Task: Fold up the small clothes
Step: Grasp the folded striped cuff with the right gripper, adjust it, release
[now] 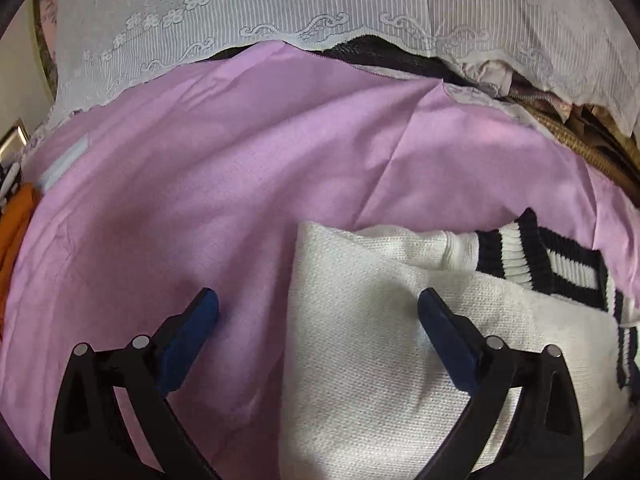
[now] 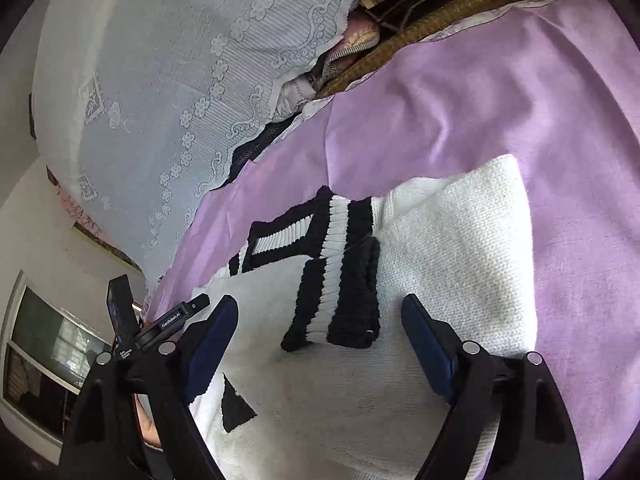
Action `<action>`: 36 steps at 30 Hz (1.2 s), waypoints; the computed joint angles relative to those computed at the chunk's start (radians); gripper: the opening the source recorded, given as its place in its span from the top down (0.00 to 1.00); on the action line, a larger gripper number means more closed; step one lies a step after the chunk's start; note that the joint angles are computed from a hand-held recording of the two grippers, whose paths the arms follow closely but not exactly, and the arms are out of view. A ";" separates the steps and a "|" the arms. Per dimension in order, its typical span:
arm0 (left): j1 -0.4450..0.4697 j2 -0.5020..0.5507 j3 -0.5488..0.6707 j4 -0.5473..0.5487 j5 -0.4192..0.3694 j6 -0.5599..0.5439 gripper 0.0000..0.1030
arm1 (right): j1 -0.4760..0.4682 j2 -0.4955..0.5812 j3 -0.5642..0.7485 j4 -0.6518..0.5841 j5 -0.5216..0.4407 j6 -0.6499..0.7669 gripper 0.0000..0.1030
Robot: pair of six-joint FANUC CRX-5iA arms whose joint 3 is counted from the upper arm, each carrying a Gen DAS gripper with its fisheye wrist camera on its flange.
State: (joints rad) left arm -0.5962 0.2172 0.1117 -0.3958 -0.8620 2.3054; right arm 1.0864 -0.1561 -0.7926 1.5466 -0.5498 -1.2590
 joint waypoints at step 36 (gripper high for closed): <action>-0.079 -0.182 -0.195 -0.134 0.092 -0.010 0.05 | 0.178 0.031 0.090 -0.291 -0.290 0.158 0.84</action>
State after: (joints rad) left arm -0.6754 0.0352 -0.0833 -0.5296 -0.7698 2.2956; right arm 1.2642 -0.1256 -0.7028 1.2555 -0.8399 -1.1014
